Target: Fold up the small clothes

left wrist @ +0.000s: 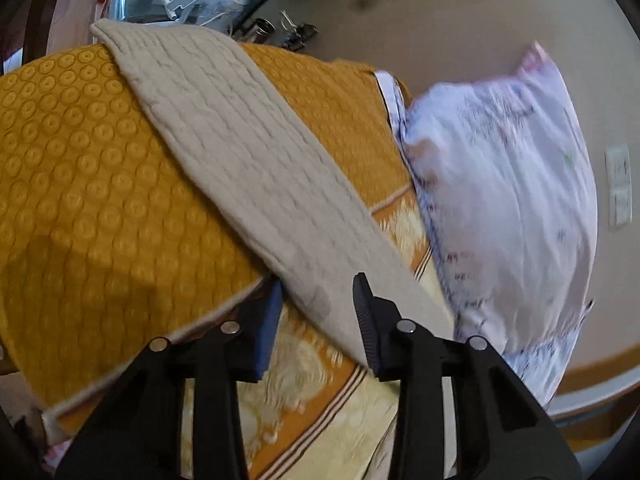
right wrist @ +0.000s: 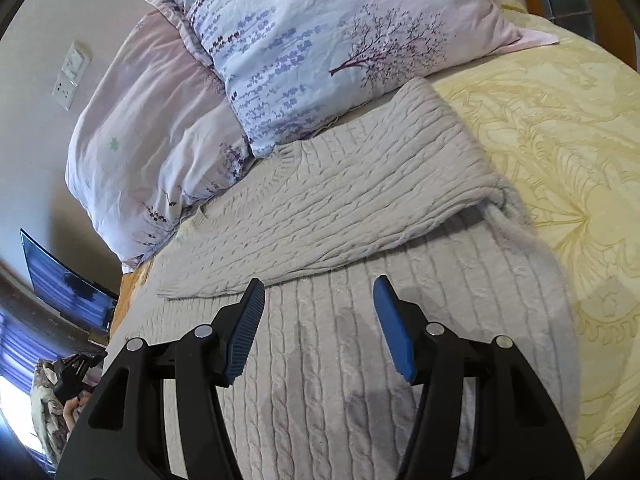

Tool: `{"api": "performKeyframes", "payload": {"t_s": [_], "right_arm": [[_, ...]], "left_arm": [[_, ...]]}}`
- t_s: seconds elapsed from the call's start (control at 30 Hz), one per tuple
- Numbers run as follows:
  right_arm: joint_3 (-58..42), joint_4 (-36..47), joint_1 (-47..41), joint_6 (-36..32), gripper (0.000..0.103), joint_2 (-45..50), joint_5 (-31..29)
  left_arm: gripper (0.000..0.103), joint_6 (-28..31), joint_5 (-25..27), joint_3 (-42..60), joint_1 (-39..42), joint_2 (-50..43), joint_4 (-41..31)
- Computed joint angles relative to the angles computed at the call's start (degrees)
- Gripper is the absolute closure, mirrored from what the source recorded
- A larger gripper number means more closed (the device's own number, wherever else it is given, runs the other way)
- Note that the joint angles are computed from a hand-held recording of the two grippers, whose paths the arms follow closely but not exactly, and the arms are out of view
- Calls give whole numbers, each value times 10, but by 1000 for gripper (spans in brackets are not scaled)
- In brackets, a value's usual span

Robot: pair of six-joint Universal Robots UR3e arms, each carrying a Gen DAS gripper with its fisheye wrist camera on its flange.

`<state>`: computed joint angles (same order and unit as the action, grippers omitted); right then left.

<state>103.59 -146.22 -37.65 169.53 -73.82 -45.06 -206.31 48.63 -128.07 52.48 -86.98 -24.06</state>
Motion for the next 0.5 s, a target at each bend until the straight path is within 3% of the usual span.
{"api": "performKeyframes", "payload": {"t_s": [0.23, 0.37, 0.5], "right_arm": [[-8, 19, -4, -12, 44, 6, 9], [-9, 15, -2, -20, 44, 5, 18], [-4, 0, -5, -18, 44, 1, 27]], "left_arm": [[95, -44, 21, 41, -11, -41, 16], [97, -67, 34, 82, -47, -27, 31], [97, -102, 38, 194, -128, -67, 58]]}}
